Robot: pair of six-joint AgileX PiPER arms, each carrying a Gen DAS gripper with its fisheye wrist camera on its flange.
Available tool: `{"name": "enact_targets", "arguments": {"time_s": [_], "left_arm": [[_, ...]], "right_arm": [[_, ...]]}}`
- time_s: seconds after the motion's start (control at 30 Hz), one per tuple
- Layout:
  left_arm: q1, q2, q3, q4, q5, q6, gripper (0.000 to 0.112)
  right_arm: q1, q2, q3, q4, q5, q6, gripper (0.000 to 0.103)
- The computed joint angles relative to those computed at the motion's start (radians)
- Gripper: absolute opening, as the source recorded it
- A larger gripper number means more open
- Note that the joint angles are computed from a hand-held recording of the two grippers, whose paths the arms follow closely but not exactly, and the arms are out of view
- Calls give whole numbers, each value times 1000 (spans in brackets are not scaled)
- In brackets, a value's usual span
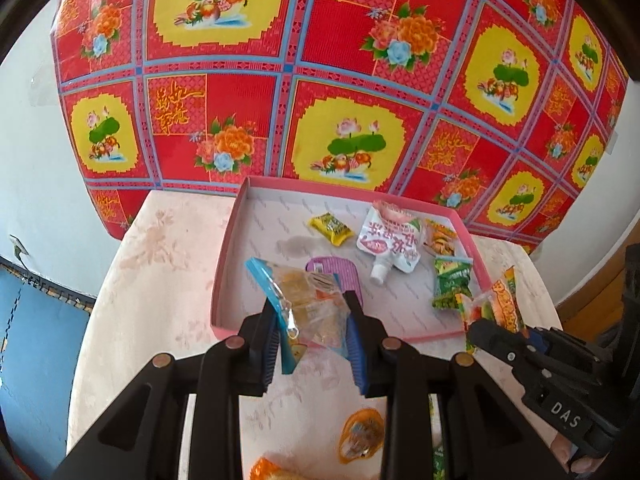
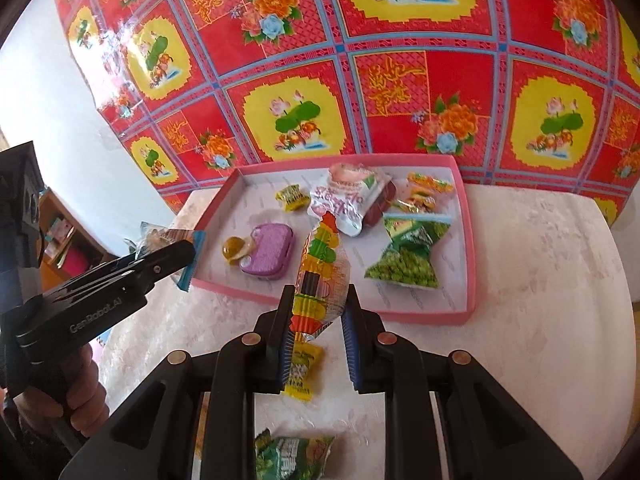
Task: Organize snacks
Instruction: 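Carry the clear bag with the left tool while the right tool carries the candy stick into the box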
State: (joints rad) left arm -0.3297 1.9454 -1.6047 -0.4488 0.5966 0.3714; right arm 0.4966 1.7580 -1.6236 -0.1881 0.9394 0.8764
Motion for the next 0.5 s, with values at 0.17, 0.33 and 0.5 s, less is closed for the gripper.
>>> {"name": "enact_targets", "arguments": {"time_s": [0.17, 0.33, 0.5], "left_arm": [[-4, 47, -74, 39, 19, -20, 31], [-6, 102, -156, 68, 47, -29, 31], [1, 170, -251, 83, 80, -53, 31]], "right_arm": [[-20, 25, -31, 16, -2, -31, 23], [-39, 50, -56, 27, -1, -47, 23], [-56, 71, -71, 46, -5, -66, 23]]}}
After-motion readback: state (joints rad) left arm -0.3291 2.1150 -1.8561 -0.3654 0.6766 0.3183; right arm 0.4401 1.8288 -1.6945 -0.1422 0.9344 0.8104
